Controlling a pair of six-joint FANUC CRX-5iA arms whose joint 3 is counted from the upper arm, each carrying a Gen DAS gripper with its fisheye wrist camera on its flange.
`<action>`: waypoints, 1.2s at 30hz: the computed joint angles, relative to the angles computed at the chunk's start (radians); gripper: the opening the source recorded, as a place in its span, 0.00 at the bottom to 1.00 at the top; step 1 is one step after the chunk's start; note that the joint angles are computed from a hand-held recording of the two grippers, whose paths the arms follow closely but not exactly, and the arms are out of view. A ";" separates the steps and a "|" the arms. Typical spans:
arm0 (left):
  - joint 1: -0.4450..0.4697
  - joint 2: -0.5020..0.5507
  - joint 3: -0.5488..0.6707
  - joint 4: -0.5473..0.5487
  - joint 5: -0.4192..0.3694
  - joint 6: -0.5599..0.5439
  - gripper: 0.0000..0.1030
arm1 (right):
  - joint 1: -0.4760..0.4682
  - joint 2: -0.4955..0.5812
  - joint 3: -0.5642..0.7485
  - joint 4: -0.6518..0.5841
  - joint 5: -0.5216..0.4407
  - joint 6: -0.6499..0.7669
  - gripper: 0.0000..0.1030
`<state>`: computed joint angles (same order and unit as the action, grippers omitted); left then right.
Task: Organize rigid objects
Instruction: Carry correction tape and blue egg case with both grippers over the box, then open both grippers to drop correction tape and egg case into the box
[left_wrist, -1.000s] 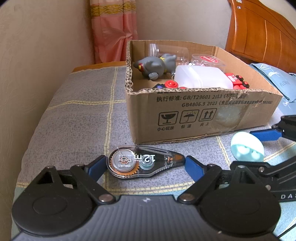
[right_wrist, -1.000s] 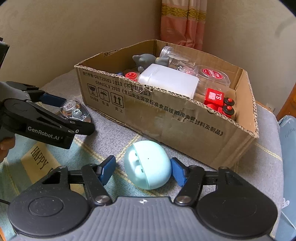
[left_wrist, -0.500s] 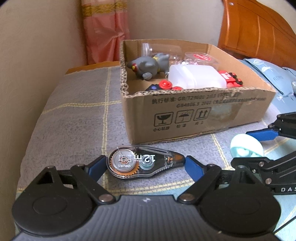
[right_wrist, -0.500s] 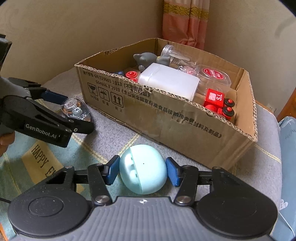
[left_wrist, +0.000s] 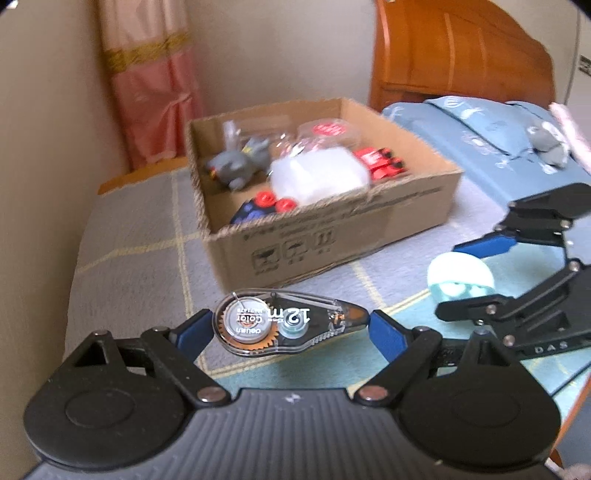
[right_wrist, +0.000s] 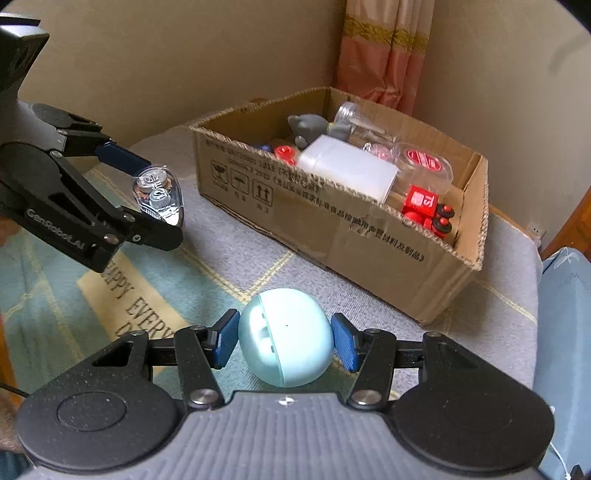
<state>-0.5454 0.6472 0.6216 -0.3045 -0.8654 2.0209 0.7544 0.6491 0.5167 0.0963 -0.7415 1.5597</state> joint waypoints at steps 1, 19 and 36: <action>0.000 -0.006 0.000 0.003 0.003 -0.010 0.87 | 0.000 -0.005 -0.001 -0.002 0.001 0.003 0.57; 0.030 0.120 0.282 -0.011 -0.025 -0.147 0.87 | -0.028 -0.011 0.089 0.030 0.040 -0.004 0.57; 0.063 0.282 0.518 0.014 -0.152 -0.074 0.97 | -0.050 0.092 0.246 0.055 -0.004 -0.037 0.57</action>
